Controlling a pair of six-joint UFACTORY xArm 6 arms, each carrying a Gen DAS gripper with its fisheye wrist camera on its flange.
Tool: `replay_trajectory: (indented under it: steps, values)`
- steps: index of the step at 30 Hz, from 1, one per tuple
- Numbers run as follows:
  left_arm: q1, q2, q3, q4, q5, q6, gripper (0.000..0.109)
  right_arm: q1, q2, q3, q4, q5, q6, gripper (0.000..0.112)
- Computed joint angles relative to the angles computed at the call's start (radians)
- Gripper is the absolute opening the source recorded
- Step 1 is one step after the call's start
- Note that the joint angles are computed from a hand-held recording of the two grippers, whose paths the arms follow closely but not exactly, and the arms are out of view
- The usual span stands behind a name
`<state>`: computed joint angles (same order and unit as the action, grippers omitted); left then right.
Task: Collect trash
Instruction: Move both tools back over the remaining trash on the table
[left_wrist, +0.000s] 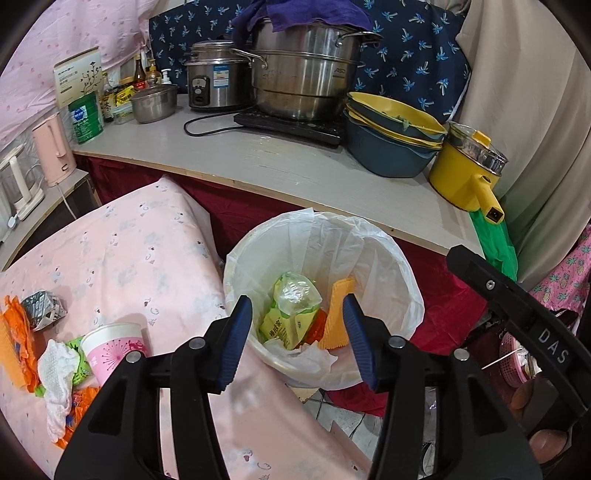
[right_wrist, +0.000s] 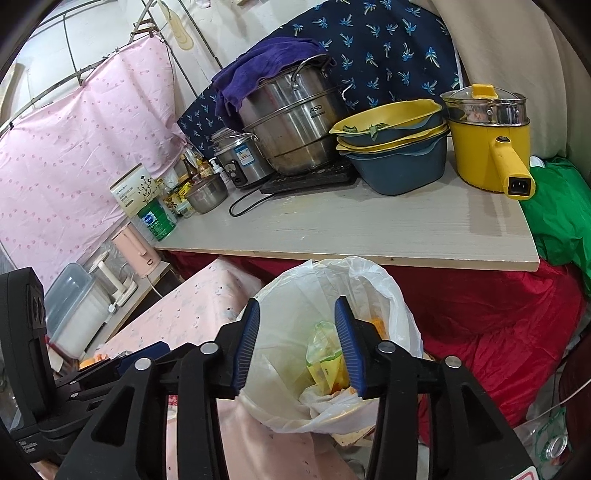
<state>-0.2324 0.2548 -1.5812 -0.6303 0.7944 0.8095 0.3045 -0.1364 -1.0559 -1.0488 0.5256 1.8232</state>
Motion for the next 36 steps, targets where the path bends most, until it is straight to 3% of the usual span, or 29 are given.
replay_trajectory:
  steps: [12,19,36]
  values:
    - [0.1,-0.04,0.054,0.006,-0.056,-0.035,0.05,0.071,0.092,-0.126,0.038,-0.002,-0.097,0.046]
    - [0.191,-0.042,0.05,-0.014,-0.078,-0.043,0.056,0.129,0.196,-0.258,0.092,0.003,-0.198,0.047]
    - [0.417,0.066,-0.05,0.052,-0.122,-0.153,0.064,0.272,0.628,-0.793,0.43,0.039,-0.656,0.052]
